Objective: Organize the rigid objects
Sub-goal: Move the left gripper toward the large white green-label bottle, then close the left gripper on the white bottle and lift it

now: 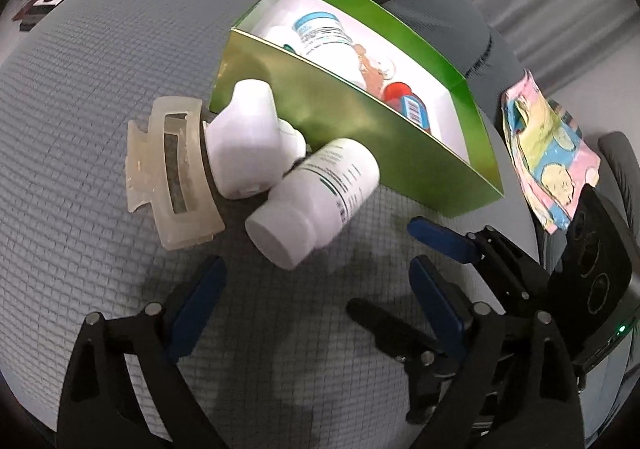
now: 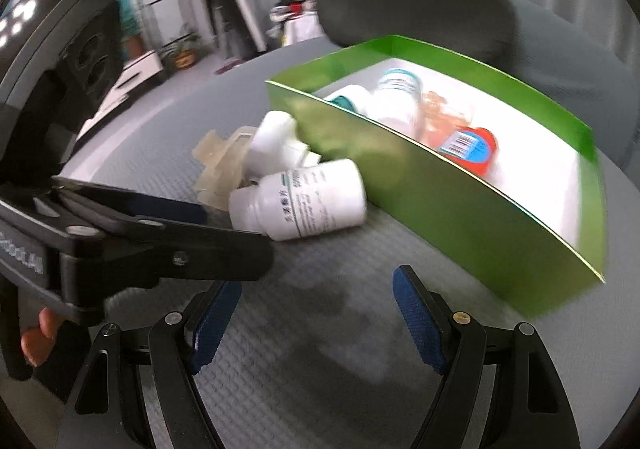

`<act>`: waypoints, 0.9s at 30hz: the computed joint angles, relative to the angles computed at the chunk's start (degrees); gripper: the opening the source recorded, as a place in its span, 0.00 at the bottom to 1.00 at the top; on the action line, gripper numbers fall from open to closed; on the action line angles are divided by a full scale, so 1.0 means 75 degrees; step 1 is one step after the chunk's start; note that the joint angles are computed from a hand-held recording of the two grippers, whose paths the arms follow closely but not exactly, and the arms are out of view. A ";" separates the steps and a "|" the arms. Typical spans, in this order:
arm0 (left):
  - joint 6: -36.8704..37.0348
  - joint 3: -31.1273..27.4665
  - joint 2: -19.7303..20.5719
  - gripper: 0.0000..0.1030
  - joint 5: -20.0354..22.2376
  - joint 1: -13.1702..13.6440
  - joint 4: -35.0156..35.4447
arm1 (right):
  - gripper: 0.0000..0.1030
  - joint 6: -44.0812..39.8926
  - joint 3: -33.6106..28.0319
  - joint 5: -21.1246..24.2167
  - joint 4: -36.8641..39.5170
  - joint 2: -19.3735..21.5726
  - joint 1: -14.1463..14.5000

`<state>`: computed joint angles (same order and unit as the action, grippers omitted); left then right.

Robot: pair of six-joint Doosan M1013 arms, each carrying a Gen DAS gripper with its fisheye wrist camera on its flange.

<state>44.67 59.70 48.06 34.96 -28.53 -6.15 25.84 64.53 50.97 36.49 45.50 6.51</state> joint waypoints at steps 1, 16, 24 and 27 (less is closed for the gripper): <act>-0.0105 -0.0009 0.0015 0.86 0.0013 0.0008 0.0007 | 0.77 -0.0085 -0.0119 0.0094 -0.0025 0.0074 0.0016; -0.0686 -0.0597 0.0372 0.69 0.0295 0.0039 0.0287 | 0.77 -0.0810 -0.1396 0.1278 -0.0140 0.0809 0.0185; -0.0523 -0.0442 0.0318 0.66 0.0204 0.0065 0.0364 | 0.65 -0.0285 -0.1435 0.1316 -0.0024 0.0840 0.0135; -0.0506 -0.0426 0.0296 0.67 0.0247 0.0028 0.0512 | 0.64 -0.0166 -0.1190 0.1082 0.0007 0.0702 0.0140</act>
